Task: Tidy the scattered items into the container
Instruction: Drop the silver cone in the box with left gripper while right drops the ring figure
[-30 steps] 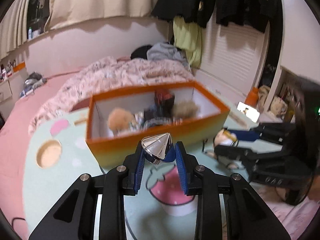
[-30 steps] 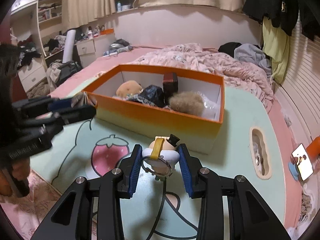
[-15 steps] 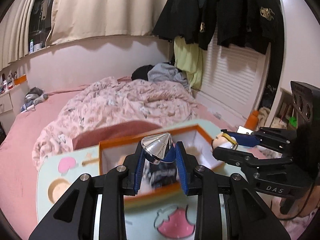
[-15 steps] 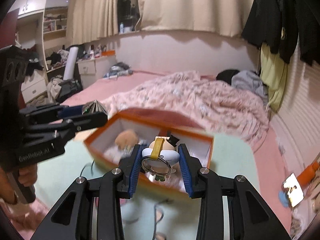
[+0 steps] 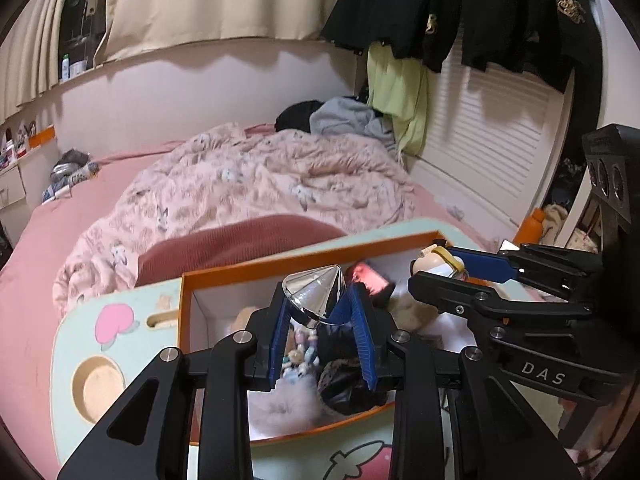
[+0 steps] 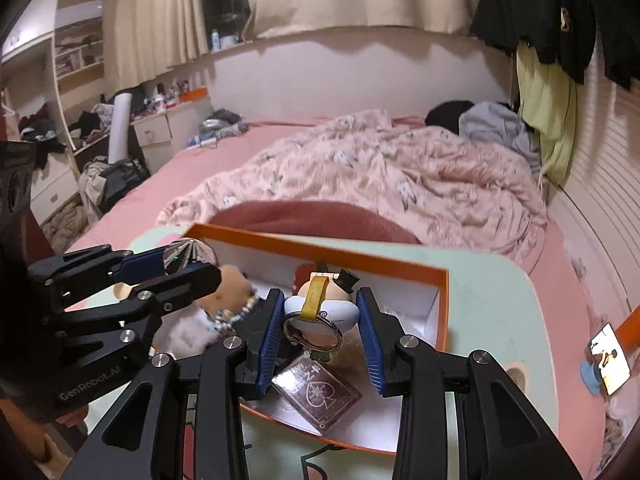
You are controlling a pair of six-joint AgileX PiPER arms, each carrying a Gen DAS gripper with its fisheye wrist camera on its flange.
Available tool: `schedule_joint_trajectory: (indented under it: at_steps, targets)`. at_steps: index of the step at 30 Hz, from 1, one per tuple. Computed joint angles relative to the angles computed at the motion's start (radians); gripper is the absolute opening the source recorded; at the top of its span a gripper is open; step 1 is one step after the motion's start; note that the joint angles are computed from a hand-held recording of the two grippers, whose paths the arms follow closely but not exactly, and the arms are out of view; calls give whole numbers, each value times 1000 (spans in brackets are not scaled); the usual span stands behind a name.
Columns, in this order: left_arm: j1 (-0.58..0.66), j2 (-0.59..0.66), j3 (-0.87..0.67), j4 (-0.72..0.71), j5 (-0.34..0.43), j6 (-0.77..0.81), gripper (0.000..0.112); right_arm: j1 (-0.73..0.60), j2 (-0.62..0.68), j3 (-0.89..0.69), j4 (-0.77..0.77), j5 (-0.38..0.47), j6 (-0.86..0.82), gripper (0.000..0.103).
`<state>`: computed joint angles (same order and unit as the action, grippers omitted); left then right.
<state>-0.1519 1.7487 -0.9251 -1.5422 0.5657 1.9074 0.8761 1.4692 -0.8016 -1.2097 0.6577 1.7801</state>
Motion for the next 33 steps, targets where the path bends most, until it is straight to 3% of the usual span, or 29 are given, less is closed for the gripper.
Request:
schedule_joint_trajectory:
  at_steps: [12,14,15,16,18,23,33]
  targets:
    - [-3,36,-24,71,13,-69,32,-10,5,18,-8,3,18,36]
    - [-18,29,-18,79,-25,-85,46,-6,5,23,-17,12,30,39]
    - [-35,13,5,23,-80,-46,68,0,5,25,-22,20,36,45]
    - [-44,1,29,-64,-112,29,79,8,7,25,-27,31,43,46]
    - [-37,-16,62,-174,-107,138,80,24,9,24,-30,59,52,54]
    - [-17,-27,70,-114,-99,71,80,34,-6,49,-24,60,71,56]
    - [38,-104,137,-40,-30,11,80,120,-36,76,-19,142,89,56]
